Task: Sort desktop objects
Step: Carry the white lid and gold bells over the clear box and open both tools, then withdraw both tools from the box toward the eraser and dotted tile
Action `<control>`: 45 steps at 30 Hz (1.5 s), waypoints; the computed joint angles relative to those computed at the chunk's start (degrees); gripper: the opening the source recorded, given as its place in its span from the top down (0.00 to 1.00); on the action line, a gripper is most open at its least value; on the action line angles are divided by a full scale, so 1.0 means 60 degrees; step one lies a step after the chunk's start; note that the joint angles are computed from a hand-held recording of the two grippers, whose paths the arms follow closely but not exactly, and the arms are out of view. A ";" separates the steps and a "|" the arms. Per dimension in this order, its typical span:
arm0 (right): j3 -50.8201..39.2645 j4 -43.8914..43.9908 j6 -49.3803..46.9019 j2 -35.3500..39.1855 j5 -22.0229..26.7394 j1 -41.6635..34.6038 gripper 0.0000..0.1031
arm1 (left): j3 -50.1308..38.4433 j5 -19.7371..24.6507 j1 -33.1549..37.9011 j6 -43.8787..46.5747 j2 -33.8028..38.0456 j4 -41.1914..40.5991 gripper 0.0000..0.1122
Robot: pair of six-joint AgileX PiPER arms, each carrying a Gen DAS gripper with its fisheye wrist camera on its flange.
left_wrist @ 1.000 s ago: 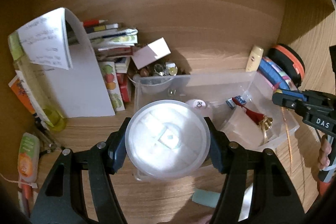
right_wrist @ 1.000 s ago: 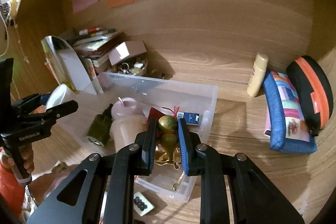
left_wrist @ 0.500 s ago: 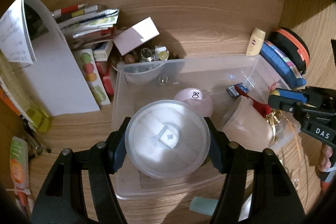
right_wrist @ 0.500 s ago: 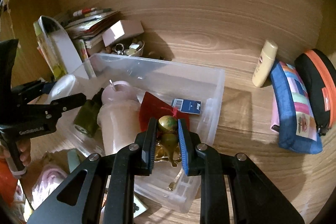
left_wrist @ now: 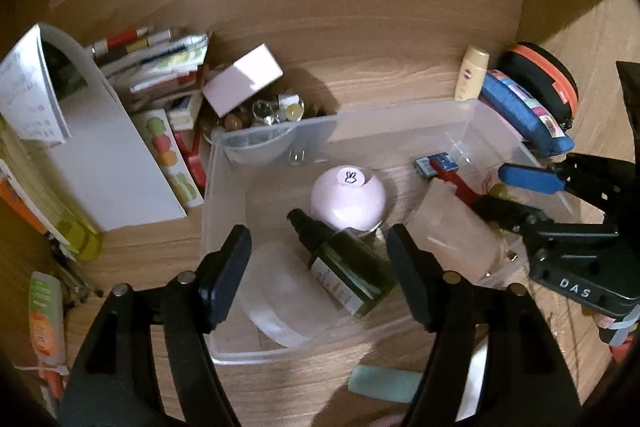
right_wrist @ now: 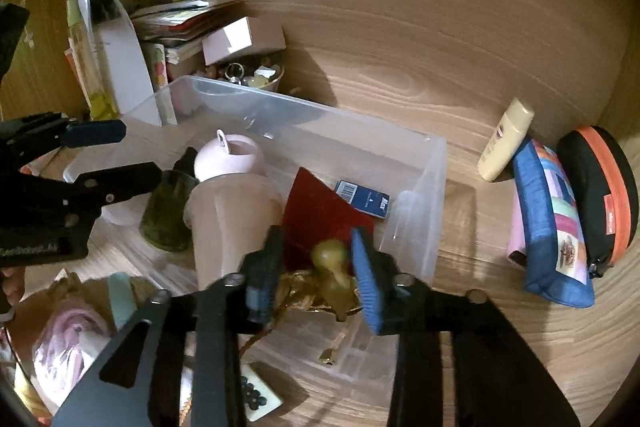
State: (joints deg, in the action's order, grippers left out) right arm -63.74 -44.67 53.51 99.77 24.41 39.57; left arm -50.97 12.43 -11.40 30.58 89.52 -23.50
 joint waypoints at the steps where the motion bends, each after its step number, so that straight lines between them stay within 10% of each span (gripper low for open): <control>1: 0.0049 -0.0453 0.0463 -0.0038 0.0112 0.0099 0.54 | 0.0106 -0.0086 -0.0040 -0.0135 -0.0149 0.0174 0.34; 11: 0.0653 -0.1102 0.1360 -0.0879 0.0150 0.0448 0.21 | 0.0835 -0.0214 -0.0035 -0.1302 -0.1324 0.1387 0.18; 23: 0.1928 -0.2080 0.2886 -0.2400 0.0851 0.1454 0.18 | 0.2023 -0.0143 0.0175 -0.3359 -0.2799 0.3286 0.15; 45: 0.4127 -0.1626 0.3773 -0.3327 0.0001 0.0625 0.15 | 0.3918 0.0631 0.3157 0.4454 -0.3076 -0.3201 0.13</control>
State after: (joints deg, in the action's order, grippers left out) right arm -38.98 -54.43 76.15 79.81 24.42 43.32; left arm -27.46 16.22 7.55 57.31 71.07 -42.71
